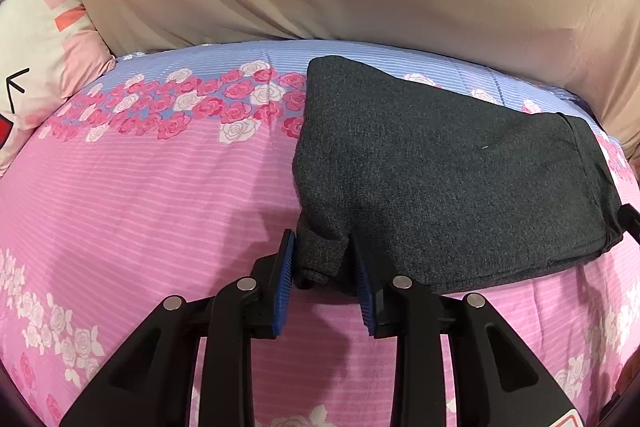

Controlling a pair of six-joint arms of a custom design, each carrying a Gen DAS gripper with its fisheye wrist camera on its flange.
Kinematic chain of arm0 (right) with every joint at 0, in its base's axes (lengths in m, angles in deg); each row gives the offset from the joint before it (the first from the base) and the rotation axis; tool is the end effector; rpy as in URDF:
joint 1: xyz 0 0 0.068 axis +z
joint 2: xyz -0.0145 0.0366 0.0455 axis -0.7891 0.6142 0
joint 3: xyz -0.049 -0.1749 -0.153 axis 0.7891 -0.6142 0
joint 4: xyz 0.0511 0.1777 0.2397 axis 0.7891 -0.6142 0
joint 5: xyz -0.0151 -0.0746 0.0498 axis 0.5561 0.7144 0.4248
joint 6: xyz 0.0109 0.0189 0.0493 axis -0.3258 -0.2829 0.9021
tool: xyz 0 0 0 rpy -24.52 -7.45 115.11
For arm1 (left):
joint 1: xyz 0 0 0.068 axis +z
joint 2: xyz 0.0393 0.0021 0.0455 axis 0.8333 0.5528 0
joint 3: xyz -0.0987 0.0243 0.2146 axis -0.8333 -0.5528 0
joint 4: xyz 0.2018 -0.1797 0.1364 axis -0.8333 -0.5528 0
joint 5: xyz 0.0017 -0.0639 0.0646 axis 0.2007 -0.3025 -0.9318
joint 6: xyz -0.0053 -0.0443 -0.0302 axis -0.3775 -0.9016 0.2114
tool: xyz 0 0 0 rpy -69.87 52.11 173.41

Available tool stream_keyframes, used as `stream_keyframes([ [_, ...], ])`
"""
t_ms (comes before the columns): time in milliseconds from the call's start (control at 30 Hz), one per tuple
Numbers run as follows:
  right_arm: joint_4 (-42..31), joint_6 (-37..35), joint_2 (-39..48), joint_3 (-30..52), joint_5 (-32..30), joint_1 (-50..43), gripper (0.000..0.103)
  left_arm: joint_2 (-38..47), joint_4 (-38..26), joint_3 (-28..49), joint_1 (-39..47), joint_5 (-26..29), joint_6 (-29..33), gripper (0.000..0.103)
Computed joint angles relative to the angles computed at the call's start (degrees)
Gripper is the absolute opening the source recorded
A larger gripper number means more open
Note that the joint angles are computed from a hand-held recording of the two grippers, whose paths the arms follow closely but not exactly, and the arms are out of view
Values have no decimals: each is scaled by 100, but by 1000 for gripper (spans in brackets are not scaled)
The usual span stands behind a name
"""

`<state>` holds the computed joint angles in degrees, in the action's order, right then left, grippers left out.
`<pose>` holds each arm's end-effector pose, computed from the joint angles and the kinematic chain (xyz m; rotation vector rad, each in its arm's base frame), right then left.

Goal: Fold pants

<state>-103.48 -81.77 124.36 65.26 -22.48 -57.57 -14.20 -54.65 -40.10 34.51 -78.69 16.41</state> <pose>0.3538 -0.0174 0.2367 -0.4929 2.2568 0.3524 0.2317 -0.0775 0.2204 -0.4757 2.4291 0.1267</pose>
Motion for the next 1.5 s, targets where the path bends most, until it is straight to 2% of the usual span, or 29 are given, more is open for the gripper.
stream_keyframes([
  [67, -64, -47, 267, 72, -11, -61, 0, -4, -104, 49, -119, -87, -90, 29],
  [167, -117, 135, -122, -23, -507, -265, 3, -42, -181, 73, -160, -73, -114, 29],
  [267, -136, -12, 185, 30, -67, -148, 0, -34, -198, 83, -199, -100, -134, 29],
  [500, 3, 232, -362, -307, -422, -416, 3, -237, -218, 10, -348, -352, -178, 29],
  [567, -32, 335, -268, -261, -507, -568, 3, -395, -273, -30, -371, -415, -287, 29],
  [667, -285, 445, 161, 106, -789, -739, 6, -867, -162, -255, -103, -50, -424, 39],
  [700, -357, 487, 307, 223, -876, -760, 8, -1069, -29, -383, 109, 295, -380, 45],
  [733, -418, 499, 392, 298, -910, -752, 9, -1196, 102, -491, 294, 621, -341, 45],
  [833, -343, 510, 513, 366, -833, -636, 18, -1364, 550, -823, 1013, 1927, -357, 43],
  [867, -309, 520, 524, 371, -817, -603, 29, -1319, 662, -901, 1211, 2238, -385, 40],
  [900, -295, 538, 560, 400, -763, -553, 50, -1285, 704, -932, 1307, 2327, -409, 29],
  [933, -275, 610, 584, 409, -644, -489, 57, -1296, 729, -954, 1354, 2370, -404, 25],
  [1000, -336, 517, 611, 440, -645, -442, 54, -1443, 794, -1015, 1521, 2693, -395, 20],
  [1033, -377, 428, 619, 453, -553, -385, 48, -1476, 827, -1037, 1553, 2777, -396, 16],
  [1067, -274, 366, 576, 396, -287, -290, 35, -1439, 828, -1000, 1534, 2775, -391, 15],
  [1100, -180, 337, 526, 342, -186, -253, 26, -1371, 836, -949, 1486, 2714, -381, 13],
  [1167, -191, 341, 326, 381, -528, -354, 17, -1346, 805, -814, 1409, 2582, -347, 12],
  [1267, -162, 423, -61, 344, -939, -537, 16, -1590, 644, -617, 1251, 2246, -235, 12],
  [1333, -171, 382, 176, 384, -612, -462, 17, -1268, 460, -433, 1275, 2259, -201, 15],
  [1367, -290, 259, 608, 500, -180, -340, 20, -988, 388, -404, 1321, 2355, -216, 16],
  [1467, -318, 342, 628, 465, -448, -530, 36, -1007, 195, -460, 1285, 2213, -318, 25],
  [1500, -178, 411, 410, 356, -545, -609, 35, -1103, 114, -420, 1244, 2041, -315, 27],
])
